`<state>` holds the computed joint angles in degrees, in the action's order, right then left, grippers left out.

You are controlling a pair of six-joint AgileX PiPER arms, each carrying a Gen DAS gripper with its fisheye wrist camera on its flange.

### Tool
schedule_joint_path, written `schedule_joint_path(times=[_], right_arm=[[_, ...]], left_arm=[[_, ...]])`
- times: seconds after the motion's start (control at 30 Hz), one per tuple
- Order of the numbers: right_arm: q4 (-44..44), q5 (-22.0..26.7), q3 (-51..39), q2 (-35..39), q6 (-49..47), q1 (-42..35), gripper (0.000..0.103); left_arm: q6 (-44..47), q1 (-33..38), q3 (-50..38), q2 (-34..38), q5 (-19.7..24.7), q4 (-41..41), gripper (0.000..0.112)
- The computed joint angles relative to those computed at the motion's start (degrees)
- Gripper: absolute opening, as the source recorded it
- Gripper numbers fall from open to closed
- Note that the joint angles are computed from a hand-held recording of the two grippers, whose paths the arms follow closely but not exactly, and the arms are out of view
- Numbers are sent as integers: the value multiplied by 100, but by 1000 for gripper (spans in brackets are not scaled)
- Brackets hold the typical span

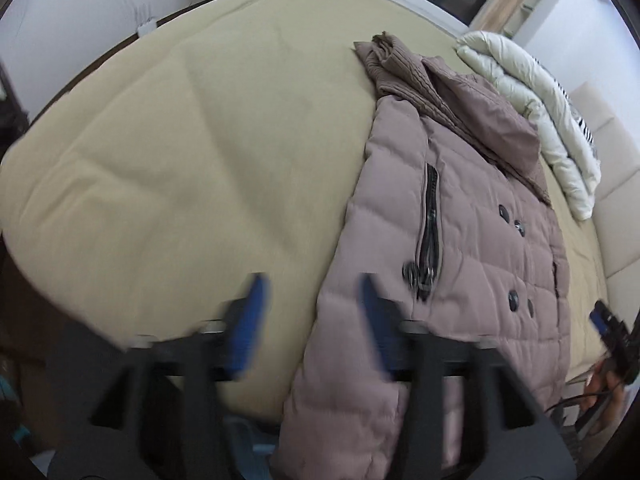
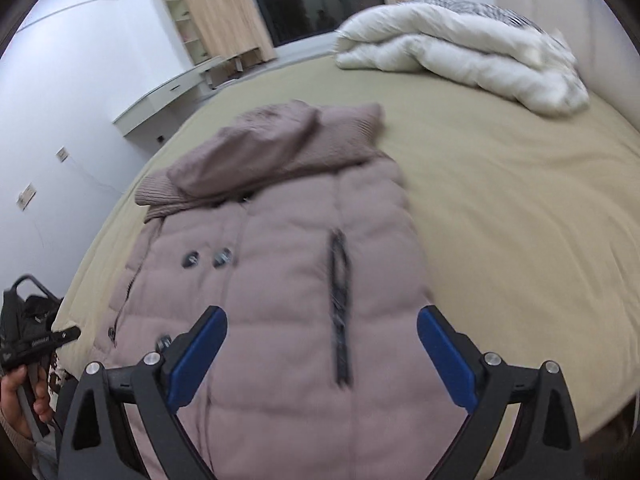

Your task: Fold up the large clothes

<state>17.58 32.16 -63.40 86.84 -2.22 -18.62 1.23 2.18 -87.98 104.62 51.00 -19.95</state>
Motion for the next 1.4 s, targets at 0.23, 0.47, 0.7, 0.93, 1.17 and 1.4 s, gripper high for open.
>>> schedule_joint_path(times=[0.23,0.47,0.7,0.93,1.17,1.4], right_arm=[[638,375,991,-635,-619,-819,103],[1976,1420,1434,-572,-2403,-1907,103],[2348,2276,1366,-139,-3160,-2541,93],[2217,2399,1404,28,-3430,-2450,87],[2215,2762,1213,241,-3623,-2374,75],[2057,2882,1135,289,-3540,-2338,65]], left_arm=[[667,-20,1261,-737,178,-501,74],[1341,43,1635,-207,80,-1020,74],[1919,228,1678,-153,304,-1229,74],[2186,320,1536,63,625,-1321,75],[2423,331,1428,232,1003,-1671,48],[2213,241,1349,283,1032,-1572,49]])
